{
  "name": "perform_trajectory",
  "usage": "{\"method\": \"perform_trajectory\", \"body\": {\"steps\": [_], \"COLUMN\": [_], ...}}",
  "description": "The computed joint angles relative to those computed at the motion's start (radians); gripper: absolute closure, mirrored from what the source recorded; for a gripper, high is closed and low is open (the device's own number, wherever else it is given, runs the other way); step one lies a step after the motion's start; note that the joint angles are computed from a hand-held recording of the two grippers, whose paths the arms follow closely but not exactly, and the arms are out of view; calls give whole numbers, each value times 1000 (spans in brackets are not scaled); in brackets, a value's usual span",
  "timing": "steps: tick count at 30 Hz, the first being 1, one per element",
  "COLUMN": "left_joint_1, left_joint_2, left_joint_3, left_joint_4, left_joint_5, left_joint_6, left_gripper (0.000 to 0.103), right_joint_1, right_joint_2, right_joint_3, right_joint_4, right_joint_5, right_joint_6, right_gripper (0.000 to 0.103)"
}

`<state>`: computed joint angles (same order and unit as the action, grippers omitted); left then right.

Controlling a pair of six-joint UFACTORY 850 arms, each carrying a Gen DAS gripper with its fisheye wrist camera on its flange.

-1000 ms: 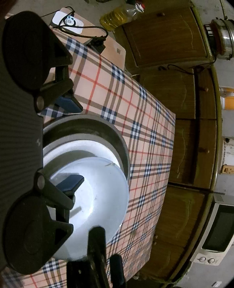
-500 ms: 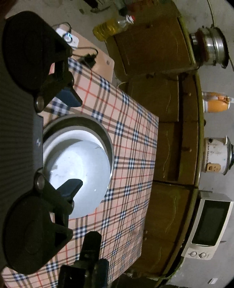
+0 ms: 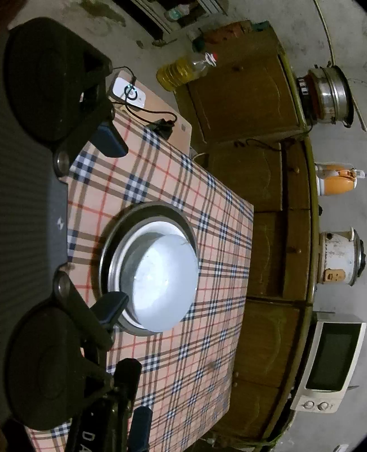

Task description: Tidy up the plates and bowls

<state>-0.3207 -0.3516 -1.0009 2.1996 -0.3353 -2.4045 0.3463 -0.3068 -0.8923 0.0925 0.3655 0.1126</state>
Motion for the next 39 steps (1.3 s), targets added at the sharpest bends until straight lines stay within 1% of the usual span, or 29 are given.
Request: {"method": "perform_trajectory", "body": {"steps": [8, 19, 39], "left_joint_1": [-20, -30, -36], "left_joint_2": [9, 15, -5], "left_joint_3": [21, 30, 10], "left_joint_4": [-100, -157, -251], "left_joint_5": [-36, -49, -48], "left_joint_6": [77, 125, 228], "left_gripper": [0, 0, 0], "right_joint_1": [4, 0, -12], "right_joint_2": [15, 18, -3], "right_joint_3": [23, 31, 21], "right_joint_4": [-20, -56, -127], "right_joint_5": [-1, -13, -33], "right_joint_6": [22, 63, 143], "right_gripper": [14, 14, 14]}}
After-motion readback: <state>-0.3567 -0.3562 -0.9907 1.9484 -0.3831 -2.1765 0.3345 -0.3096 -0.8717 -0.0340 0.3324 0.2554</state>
